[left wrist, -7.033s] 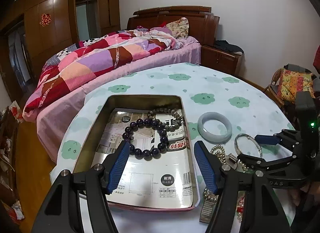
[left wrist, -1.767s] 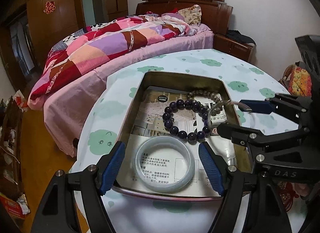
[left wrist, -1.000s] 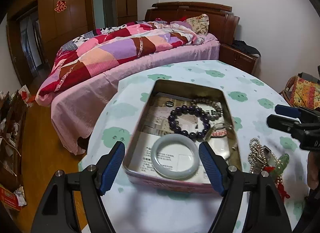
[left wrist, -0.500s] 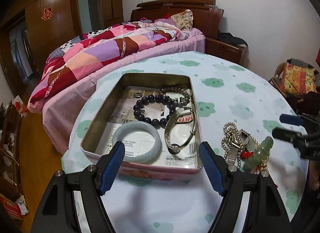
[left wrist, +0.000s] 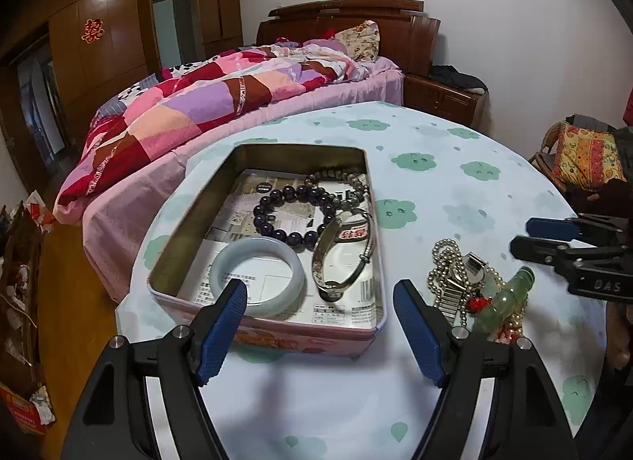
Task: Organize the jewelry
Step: 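Move the right tool to the pile of gold chains and watch, then grasp the silver watch with gold band with the right tool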
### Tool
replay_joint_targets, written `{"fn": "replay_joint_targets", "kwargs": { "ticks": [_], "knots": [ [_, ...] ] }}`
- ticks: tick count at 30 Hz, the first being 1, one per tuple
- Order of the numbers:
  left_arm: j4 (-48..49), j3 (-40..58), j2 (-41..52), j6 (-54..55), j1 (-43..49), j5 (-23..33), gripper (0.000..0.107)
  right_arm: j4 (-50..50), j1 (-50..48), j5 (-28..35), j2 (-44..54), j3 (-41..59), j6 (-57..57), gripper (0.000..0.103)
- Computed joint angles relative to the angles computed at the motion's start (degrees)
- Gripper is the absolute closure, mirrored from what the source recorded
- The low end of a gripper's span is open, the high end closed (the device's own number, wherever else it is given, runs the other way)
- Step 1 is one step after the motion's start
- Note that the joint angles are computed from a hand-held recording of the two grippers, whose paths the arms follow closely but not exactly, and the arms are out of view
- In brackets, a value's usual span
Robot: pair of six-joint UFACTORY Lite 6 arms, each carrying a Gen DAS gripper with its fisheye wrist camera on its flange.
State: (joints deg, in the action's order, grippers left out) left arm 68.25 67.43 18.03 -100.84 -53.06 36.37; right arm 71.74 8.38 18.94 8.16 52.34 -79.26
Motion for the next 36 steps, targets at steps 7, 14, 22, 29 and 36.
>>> {"fn": "replay_joint_targets", "kwargs": {
  "ticks": [7, 14, 22, 29, 36],
  "knots": [
    [0.5, -0.4, -0.5, -1.0, -0.1, 0.1, 0.03, -11.7, 4.9, 0.3, 6.6, 6.2, 10.6, 0.051],
    [0.1, 0.7, 0.3, -0.3, -1.3, 0.3, 0.03, -4.3, 1.0, 6.8, 9.1, 6.7, 4.3, 0.093],
    [0.1, 2.7, 1.1, 1.2, -2.7, 0.7, 0.03, 8.6, -1.1, 3.6, 0.6, 0.4, -7.1, 0.099],
    [-1.3, 4.3, 3.0, 2.5, -2.4, 0.1, 0.03, 4.3, -4.9, 4.5, 2.1, 5.0, -1.7, 0.091],
    [-1.6, 5.5, 3.9, 3.7, -2.8, 0.7, 0.03, -4.5, -1.4, 6.4, 8.1, 8.3, 5.4, 0.046]
  ]
}}
